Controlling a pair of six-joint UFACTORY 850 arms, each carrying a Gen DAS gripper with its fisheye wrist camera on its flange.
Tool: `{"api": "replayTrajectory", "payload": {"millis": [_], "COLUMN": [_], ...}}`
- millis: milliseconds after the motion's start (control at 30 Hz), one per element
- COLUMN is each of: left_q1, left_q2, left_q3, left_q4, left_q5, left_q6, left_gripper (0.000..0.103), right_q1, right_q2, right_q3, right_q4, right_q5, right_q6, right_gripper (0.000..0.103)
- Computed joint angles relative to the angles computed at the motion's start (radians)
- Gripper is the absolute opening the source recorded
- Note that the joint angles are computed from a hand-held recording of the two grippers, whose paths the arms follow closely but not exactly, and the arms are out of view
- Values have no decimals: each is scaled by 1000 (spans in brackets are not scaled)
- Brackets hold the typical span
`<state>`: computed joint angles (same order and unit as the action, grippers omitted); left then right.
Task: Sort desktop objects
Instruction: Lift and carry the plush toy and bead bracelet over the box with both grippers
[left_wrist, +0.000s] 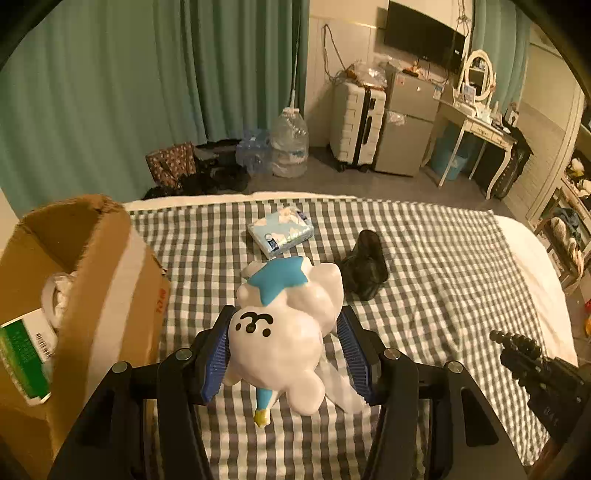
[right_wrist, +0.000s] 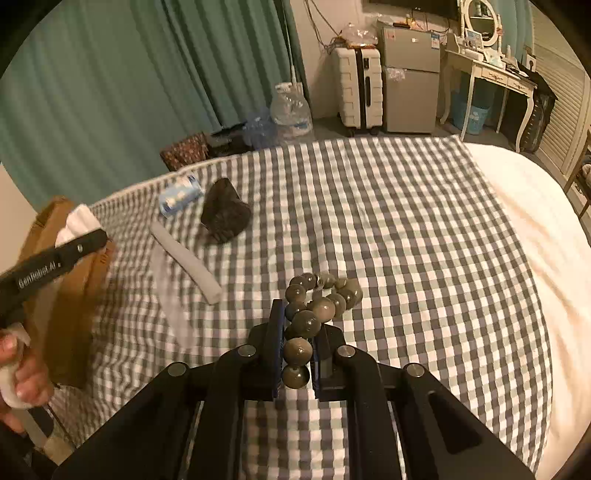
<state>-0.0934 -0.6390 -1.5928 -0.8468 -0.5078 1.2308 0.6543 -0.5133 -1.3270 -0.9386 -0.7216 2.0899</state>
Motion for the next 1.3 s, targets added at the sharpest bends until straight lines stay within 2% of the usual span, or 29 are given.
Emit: {"api": "replayTrajectory", "payload": {"millis": [433,700,800,933,1033,1300], "left_q1": [77,131,141,181,200,252], "left_q2": [176,247,267,264,250,222], "left_q3": [148,218,245,252,230,177], "left_q4": [-222,-390,-433,-483,-486,-569], "left_q5": [-51,-70,-35,-62,-80,-119], "left_q6": [208,405,460,513,492,539], "left_gripper": [57,57,57,57,57,57], "right_q1": [101,154,162,177,186,180], "right_q2": [27,2,-6,-19,-46,-134], "right_q3": [-112,-208,-239,-263,-297,-402], "right_q4": [-87,-166,-202,-260,-293,-332], "right_q5": [-165,-237,-233,-214,-212,-183], "right_q6": [-24,-62,-56,-2,6,-55], "right_gripper": [11,11,11,11,11,11]}}
